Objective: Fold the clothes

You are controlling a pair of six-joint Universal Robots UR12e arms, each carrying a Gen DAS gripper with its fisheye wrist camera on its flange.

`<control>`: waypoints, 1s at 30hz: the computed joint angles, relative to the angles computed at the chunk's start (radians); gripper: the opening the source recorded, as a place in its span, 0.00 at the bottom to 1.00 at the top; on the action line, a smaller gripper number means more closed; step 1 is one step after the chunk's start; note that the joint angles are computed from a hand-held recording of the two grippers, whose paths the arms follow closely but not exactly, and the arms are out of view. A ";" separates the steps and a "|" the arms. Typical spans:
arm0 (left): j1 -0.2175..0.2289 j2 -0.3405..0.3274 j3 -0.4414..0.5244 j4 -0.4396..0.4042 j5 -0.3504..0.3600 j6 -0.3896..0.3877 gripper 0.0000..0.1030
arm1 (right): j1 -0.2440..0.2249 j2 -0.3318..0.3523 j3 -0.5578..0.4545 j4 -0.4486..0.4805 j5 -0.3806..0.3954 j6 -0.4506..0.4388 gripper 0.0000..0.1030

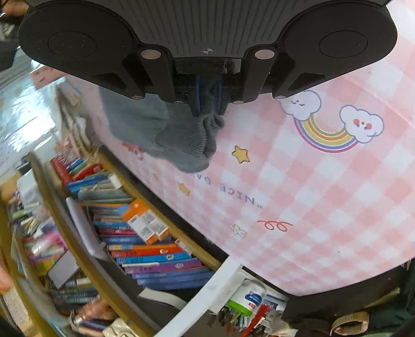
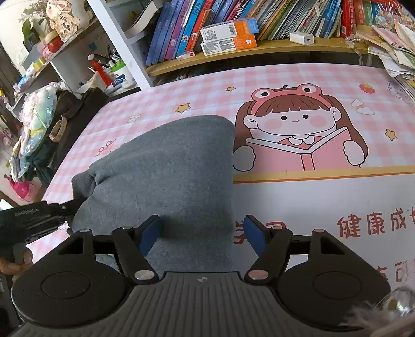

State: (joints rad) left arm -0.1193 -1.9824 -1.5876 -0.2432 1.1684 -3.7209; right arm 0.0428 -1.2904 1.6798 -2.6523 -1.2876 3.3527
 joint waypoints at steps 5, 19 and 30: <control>0.008 0.014 -0.011 0.038 -0.006 -0.075 0.55 | -0.007 0.001 0.002 -0.001 0.017 0.033 0.66; 0.002 -0.047 0.083 -0.150 -0.131 0.022 0.82 | -0.043 0.070 -0.068 0.091 0.183 0.160 0.71; -0.027 -0.037 0.101 -0.147 -0.092 0.117 0.49 | -0.009 0.037 -0.035 -0.026 0.110 -0.037 0.30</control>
State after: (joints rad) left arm -0.1465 -2.0197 -1.4866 -0.3905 1.0766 -3.6037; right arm 0.0336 -1.2533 1.6447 -2.6782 -1.1773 3.3152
